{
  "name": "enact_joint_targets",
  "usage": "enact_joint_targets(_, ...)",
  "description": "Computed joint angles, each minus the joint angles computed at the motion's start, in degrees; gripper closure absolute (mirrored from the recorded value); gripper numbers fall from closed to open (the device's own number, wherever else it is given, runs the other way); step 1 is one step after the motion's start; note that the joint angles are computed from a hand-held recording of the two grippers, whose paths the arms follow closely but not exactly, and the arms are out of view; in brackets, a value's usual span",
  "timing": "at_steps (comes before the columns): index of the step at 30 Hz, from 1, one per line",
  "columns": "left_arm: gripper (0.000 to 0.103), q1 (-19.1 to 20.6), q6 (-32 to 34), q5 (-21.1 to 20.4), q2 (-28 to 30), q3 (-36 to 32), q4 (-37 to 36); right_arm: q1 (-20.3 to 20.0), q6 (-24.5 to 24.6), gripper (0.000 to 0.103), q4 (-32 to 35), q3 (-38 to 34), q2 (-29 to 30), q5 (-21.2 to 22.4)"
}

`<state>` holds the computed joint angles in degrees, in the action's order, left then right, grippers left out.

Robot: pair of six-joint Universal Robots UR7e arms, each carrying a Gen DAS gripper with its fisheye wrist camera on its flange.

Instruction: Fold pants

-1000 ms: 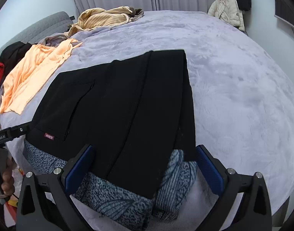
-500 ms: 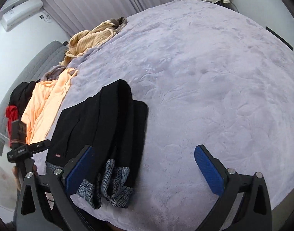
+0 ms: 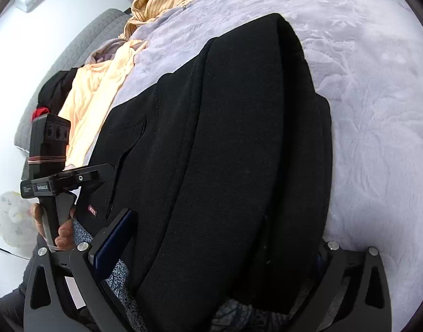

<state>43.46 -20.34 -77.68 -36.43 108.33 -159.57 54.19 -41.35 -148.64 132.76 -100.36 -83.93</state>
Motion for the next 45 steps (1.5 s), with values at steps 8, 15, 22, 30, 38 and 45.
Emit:
enact_joint_targets(8, 0.039, -6.9, 1.1, 7.7, -1.3, 1.6, 0.8, 5.9, -2.6, 0.042, -7.6, 4.4, -4.4, -4.7)
enact_joint_targets(15, 0.046, -9.5, -1.0, 7.4, -1.9, -1.3, 4.3, 4.9, -1.6, 0.044, -2.9, 3.1, -7.9, -0.7)
enact_joint_targets(22, 0.046, -9.9, -0.5, 6.2, 3.7, -11.6, 8.7, 3.7, 0.1, 0.044, -0.3, -1.4, -9.9, 0.8)
enact_joint_targets(30, 0.046, -8.2, 0.1, 5.2, 13.2, -29.7, 17.6, 4.4, 5.2, 0.045, 3.6, -13.4, -3.4, -0.6)
enact_joint_targets(38, 0.046, -5.8, -0.8, 5.6, 24.4, -47.6, 28.0, 2.3, 8.0, 0.045, 7.9, -24.0, 5.2, -0.7)
enact_joint_targets(45, 0.030, -3.0, -1.0, 2.8, 26.7, -49.5, 27.2, -0.5, 6.6, 0.031, 9.0, -26.9, 8.7, 1.0)
